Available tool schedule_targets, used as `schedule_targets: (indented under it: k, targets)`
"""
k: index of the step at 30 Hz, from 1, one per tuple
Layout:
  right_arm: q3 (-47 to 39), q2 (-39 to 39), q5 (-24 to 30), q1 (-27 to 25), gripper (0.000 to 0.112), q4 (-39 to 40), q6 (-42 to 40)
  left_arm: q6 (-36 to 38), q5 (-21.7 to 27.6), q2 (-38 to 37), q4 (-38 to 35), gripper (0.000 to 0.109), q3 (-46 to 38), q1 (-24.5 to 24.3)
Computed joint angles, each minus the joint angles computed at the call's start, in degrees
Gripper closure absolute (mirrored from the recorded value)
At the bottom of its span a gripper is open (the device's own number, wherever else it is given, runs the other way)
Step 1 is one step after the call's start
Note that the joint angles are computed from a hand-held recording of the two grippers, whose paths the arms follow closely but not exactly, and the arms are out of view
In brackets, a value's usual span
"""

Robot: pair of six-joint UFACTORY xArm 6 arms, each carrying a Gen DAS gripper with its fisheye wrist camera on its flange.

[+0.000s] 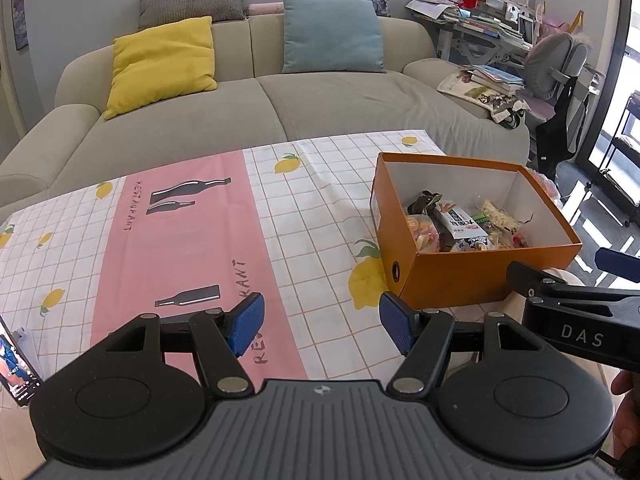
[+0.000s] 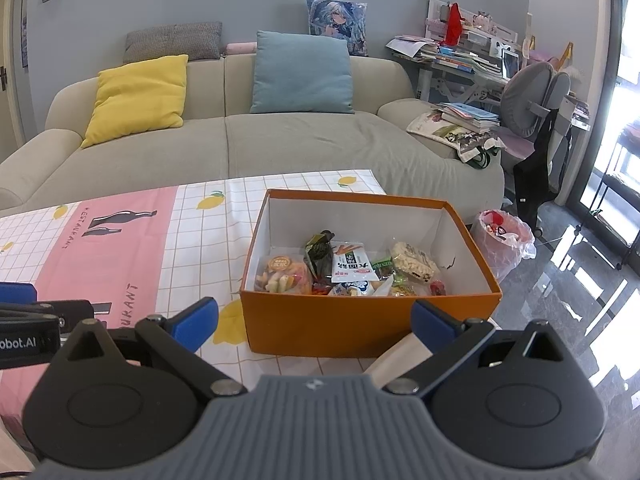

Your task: Organize snacks

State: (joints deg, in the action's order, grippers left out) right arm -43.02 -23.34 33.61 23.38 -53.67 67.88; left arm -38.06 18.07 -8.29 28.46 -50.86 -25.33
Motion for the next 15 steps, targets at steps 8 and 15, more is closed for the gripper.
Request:
schedule_targets:
  k: [8, 15]
  targets:
    - [0.23, -0.14, -0.41, -0.34, 0.013, 0.58, -0.79, 0.01, 0.02, -0.14, 0.03, 0.031, 0.03, -0.01]
    - [0.75, -0.5, -1.18, -1.02, 0.013, 1.41, -2.01, -0.04, 0.16, -0.3, 0.05, 0.031, 0.09, -0.03]
